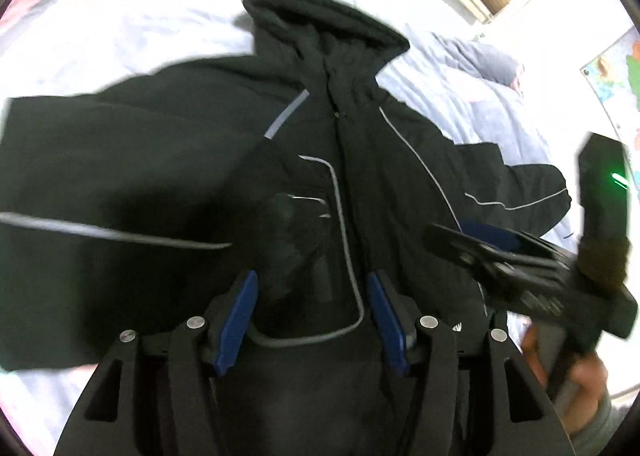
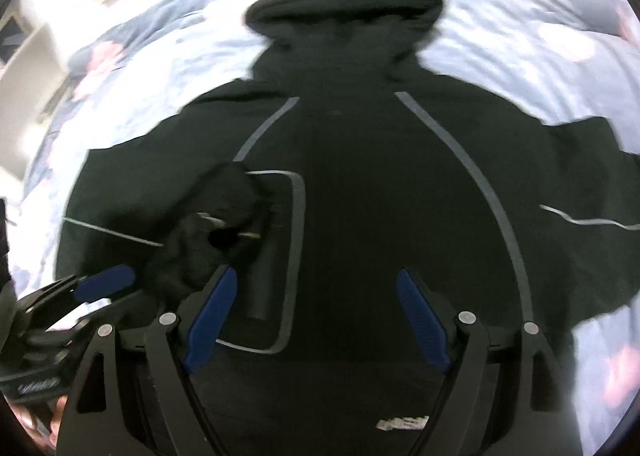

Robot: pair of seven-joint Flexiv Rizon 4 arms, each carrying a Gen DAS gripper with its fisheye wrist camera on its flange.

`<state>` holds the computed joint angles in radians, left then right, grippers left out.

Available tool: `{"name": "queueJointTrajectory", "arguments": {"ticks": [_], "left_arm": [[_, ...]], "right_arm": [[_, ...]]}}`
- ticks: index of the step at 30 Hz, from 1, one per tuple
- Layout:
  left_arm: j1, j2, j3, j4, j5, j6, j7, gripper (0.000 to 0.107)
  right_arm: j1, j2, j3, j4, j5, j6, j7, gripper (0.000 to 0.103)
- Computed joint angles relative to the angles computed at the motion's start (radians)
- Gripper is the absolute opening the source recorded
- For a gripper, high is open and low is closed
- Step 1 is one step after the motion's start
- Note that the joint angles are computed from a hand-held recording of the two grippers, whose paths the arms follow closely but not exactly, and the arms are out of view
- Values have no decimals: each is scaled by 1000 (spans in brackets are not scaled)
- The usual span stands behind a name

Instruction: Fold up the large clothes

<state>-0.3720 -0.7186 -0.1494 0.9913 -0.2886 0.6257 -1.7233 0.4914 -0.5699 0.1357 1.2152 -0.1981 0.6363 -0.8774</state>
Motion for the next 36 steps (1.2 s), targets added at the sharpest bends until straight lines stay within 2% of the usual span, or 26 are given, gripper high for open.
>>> {"name": "queueJointTrajectory", "arguments": {"ticks": [5, 9, 10, 12, 13, 14, 17, 21, 25, 29, 31, 33, 36], "left_arm": [[21, 133, 47, 159, 32, 69, -69, 63], [38, 171, 77, 204, 76, 76, -141, 63], [41, 171, 84, 205, 89, 72, -160, 63], [47, 167, 91, 200, 110, 64, -187, 63], [50, 164, 92, 196, 119, 63, -195, 63], [49, 157, 96, 185, 134, 60, -205, 63], [43, 143, 107, 152, 181, 50, -219, 63], [34, 98, 109, 68, 225, 39, -208, 63], [32, 35, 90, -25, 211, 39, -180, 63], [19, -51, 79, -139, 192, 15, -148, 63], [13, -97, 70, -197, 176, -10, -126, 63], [-1, -166, 80, -296, 173, -72, -118, 63], [-22, -281, 105, -479, 177, -232, -123, 63]], "right_arm": [[-18, -120, 58, -167, 116, -22, -76, 86], [-14, -208, 69, -289, 194, -63, -78, 86], [-19, -228, 79, -314, 222, -65, -83, 83], [-27, -248, 93, -334, 267, -46, -106, 70], [-23, -252, 90, -339, 270, -47, -116, 57], [-20, -248, 87, -332, 273, -35, -130, 44], [-2, -196, 57, -267, 244, 26, -151, 29], [13, -91, 9, -153, 160, 108, -126, 27], [25, 21, -71, -19, -11, 138, -34, 27], [11, 86, -118, 85, -165, 81, 68, 27], [-22, 86, -99, 94, -160, 47, 84, 27], [-48, 83, -87, 115, -149, 25, 104, 27], [-82, 63, -73, 140, -121, -5, 122, 27]]}}
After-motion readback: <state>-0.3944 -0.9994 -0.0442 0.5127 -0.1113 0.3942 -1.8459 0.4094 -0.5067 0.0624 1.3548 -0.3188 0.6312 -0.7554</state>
